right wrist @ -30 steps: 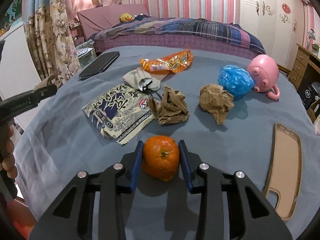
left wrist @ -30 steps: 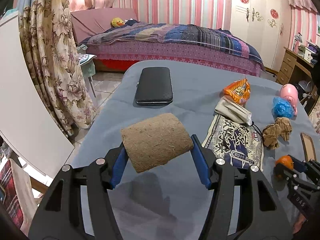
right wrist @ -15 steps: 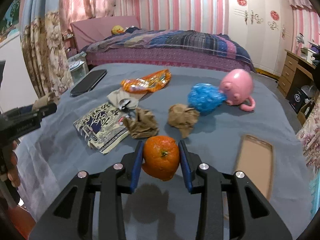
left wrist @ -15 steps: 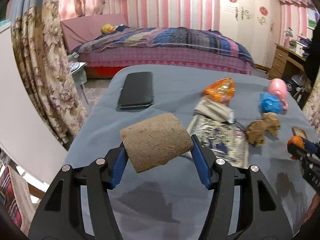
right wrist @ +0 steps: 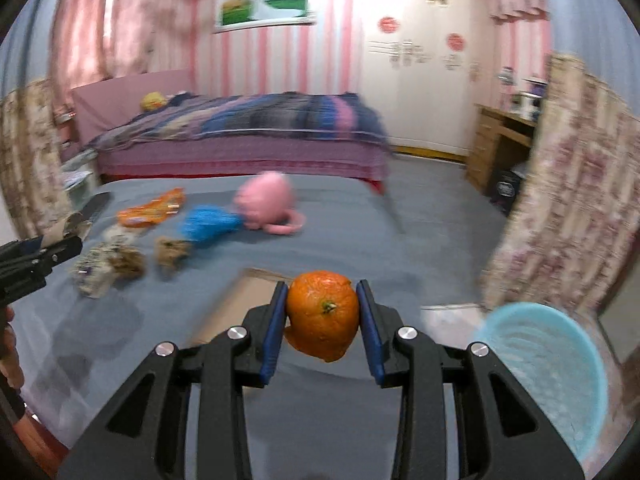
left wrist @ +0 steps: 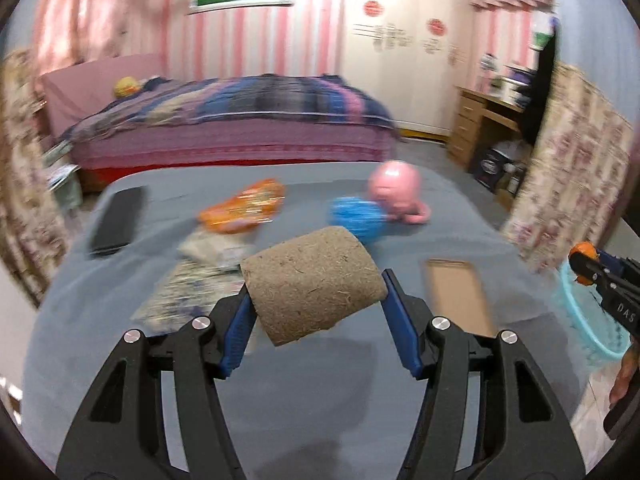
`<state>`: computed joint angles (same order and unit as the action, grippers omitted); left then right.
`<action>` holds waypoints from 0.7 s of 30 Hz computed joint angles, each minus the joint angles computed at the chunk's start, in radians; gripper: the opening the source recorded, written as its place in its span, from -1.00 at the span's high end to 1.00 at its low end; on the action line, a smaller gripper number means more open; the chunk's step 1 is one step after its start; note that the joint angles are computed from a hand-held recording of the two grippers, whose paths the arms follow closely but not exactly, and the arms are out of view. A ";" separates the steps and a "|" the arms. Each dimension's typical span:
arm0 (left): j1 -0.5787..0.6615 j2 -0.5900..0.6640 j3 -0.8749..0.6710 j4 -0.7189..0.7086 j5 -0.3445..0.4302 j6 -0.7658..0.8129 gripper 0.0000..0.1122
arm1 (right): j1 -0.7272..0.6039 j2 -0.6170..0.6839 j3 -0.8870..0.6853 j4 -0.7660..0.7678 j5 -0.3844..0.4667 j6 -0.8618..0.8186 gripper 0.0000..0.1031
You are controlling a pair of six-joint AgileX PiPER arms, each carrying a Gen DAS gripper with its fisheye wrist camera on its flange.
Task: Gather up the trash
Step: 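Carry the roll in the left tool while the right tool carries the tangerine to the basket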
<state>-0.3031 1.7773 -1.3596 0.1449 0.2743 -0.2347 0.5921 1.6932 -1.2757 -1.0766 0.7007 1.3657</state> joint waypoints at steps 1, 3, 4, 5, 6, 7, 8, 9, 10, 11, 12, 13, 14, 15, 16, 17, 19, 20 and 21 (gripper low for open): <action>-0.032 0.014 -0.017 0.031 0.004 -0.033 -0.04 | -0.012 -0.029 0.032 -0.008 0.005 0.009 0.32; -0.104 0.051 -0.060 0.056 0.017 -0.066 -0.04 | -0.050 -0.119 0.137 -0.042 0.026 0.049 0.32; -0.131 0.068 -0.078 0.057 0.021 -0.071 -0.04 | -0.074 -0.157 0.183 -0.052 0.025 0.066 0.32; -0.164 0.085 -0.097 0.069 0.028 -0.088 -0.04 | -0.093 -0.183 0.214 -0.058 0.021 0.078 0.32; -0.202 0.113 -0.127 0.063 0.041 -0.086 -0.04 | -0.120 -0.218 0.258 -0.065 0.019 0.095 0.32; -0.231 0.131 -0.150 0.066 0.052 -0.091 -0.04 | -0.142 -0.245 0.295 -0.070 0.019 0.108 0.32; -0.259 0.150 -0.173 0.068 0.061 -0.091 -0.04 | -0.156 -0.260 0.318 -0.075 0.022 0.114 0.32; -0.299 0.179 -0.210 0.074 0.074 -0.092 -0.04 | -0.176 -0.281 0.350 -0.082 0.029 0.122 0.32; -0.324 0.198 -0.235 0.081 0.083 -0.094 -0.04 | -0.186 -0.296 0.371 -0.088 0.033 0.128 0.32; -0.348 0.214 -0.259 0.094 0.093 -0.102 -0.04 | -0.205 -0.315 0.401 -0.097 0.037 0.140 0.32; -0.379 0.242 -0.301 0.102 0.108 -0.104 -0.04 | -0.224 -0.333 0.429 -0.104 0.038 0.150 0.32; -0.405 0.265 -0.335 0.109 0.119 -0.110 -0.04 | -0.236 -0.342 0.443 -0.109 0.038 0.157 0.32; -0.424 0.286 -0.366 0.099 0.125 -0.099 -0.04 | -0.260 -0.363 0.470 -0.112 0.032 0.162 0.32; -0.447 0.314 -0.408 0.085 0.137 -0.083 -0.04 | -0.283 -0.377 0.488 -0.111 0.021 0.161 0.32; -0.466 0.339 -0.447 0.076 0.149 -0.070 -0.04 | -0.301 -0.381 0.501 -0.115 0.013 0.169 0.32; -0.483 0.364 -0.485 0.066 0.160 -0.056 -0.04 | -0.334 -0.396 0.527 -0.121 -0.002 0.173 0.32; -0.525 0.432 -0.596 0.044 0.207 -0.020 -0.05 | -0.375 -0.412 0.554 -0.125 -0.024 0.174 0.32; -0.535 0.454 -0.631 0.042 0.223 -0.013 -0.05 | -0.410 -0.428 0.575 -0.127 -0.043 0.174 0.32; -0.551 0.482 -0.674 0.045 0.241 -0.006 -0.05 | -0.427 -0.434 0.584 -0.128 -0.053 0.174 0.32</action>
<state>-0.8545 2.2596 -2.0336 0.1901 0.5149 -0.2409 0.1653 1.2590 -0.6916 -1.2044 0.6476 1.5394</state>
